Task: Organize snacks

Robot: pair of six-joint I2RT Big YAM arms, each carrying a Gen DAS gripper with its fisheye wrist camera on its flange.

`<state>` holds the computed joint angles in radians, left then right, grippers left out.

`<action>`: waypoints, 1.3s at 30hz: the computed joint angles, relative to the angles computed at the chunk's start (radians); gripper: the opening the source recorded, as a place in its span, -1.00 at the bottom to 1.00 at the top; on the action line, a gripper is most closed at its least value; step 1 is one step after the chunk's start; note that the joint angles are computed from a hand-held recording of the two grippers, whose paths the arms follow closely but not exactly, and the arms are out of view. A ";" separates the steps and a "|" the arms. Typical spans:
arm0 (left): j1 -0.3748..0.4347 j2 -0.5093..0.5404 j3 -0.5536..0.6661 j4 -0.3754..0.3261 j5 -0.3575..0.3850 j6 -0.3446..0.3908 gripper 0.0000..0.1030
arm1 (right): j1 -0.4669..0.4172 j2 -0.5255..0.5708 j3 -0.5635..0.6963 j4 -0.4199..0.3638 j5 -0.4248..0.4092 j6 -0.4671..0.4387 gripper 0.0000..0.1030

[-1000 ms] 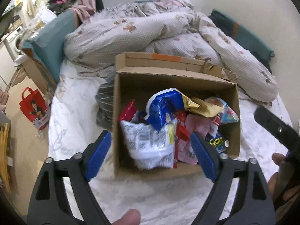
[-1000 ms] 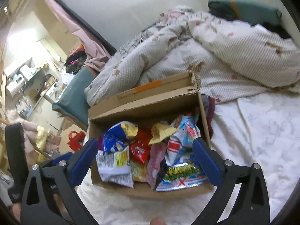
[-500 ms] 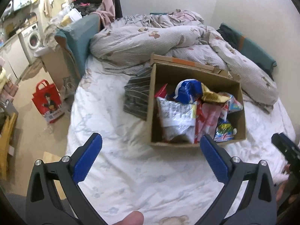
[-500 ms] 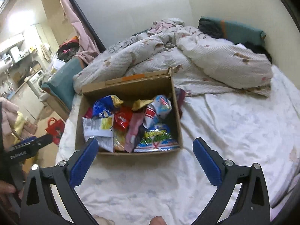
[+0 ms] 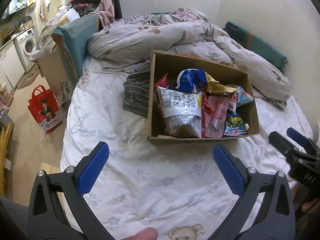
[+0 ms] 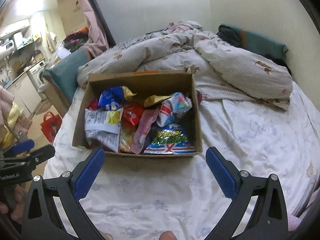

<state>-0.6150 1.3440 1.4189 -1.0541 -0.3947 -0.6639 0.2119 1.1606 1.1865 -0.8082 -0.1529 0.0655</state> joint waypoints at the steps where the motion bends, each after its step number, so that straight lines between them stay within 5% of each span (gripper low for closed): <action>1: -0.002 -0.001 -0.002 0.001 -0.003 0.004 1.00 | 0.000 0.004 0.001 -0.001 -0.002 -0.002 1.00; 39: -0.001 0.003 -0.001 0.004 0.009 -0.006 1.00 | 0.000 0.010 0.006 -0.004 -0.002 0.014 1.00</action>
